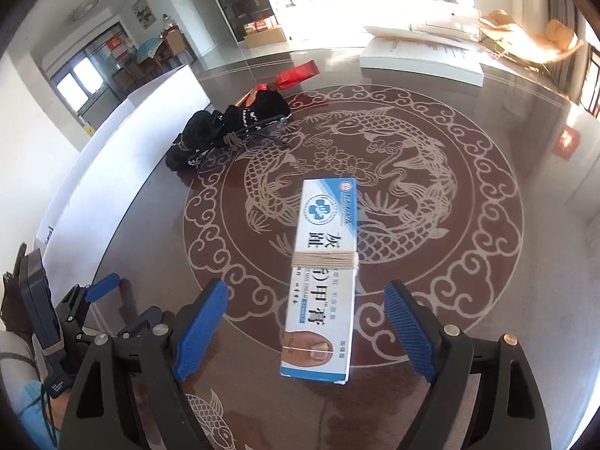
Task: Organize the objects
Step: 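Lower the nail cream box onto the table with the right gripper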
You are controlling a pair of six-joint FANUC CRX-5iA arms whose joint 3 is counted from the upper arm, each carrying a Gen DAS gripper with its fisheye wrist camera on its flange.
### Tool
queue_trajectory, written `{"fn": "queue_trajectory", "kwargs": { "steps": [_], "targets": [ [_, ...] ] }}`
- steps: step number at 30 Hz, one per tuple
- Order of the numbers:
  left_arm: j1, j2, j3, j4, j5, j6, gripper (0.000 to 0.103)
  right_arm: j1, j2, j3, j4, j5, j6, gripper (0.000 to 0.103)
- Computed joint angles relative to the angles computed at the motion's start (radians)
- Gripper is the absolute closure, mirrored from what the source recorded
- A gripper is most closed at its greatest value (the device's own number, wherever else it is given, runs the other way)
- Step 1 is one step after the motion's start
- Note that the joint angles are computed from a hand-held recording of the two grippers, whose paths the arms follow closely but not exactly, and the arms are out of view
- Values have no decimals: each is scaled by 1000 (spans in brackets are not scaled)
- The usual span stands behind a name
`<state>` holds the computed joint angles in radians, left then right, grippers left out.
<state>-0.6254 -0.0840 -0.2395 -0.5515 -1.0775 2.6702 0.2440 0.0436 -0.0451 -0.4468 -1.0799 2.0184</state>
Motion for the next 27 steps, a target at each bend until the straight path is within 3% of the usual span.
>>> {"fn": "queue_trajectory", "kwargs": {
  "steps": [2,5,7,11,13,15,17,27],
  "targets": [
    [0,0,0,0,0,0,0,54,3,-14,55,27,-8,17],
    [-1,1,0,0,0,1,0,182,13,-100,328,144,-212,16],
    [-1,1,1,-1,0,1,0,217,32,-132,420,186,-281,16],
    [-2,2,1,-2,0,3,0,167,17,-131,298,209,-174,15],
    [-2,3,1,-2,0,3,0,153,-9,-154,252,234,-99,20],
    [-2,3,1,-2,0,3,0,152,-43,-195,245,277,-60,35],
    [-3,4,2,-2,0,4,0,144,-67,-218,244,297,-66,61],
    [-3,5,2,-3,0,6,0,108,-178,-343,196,400,-15,60]
  ]
}}
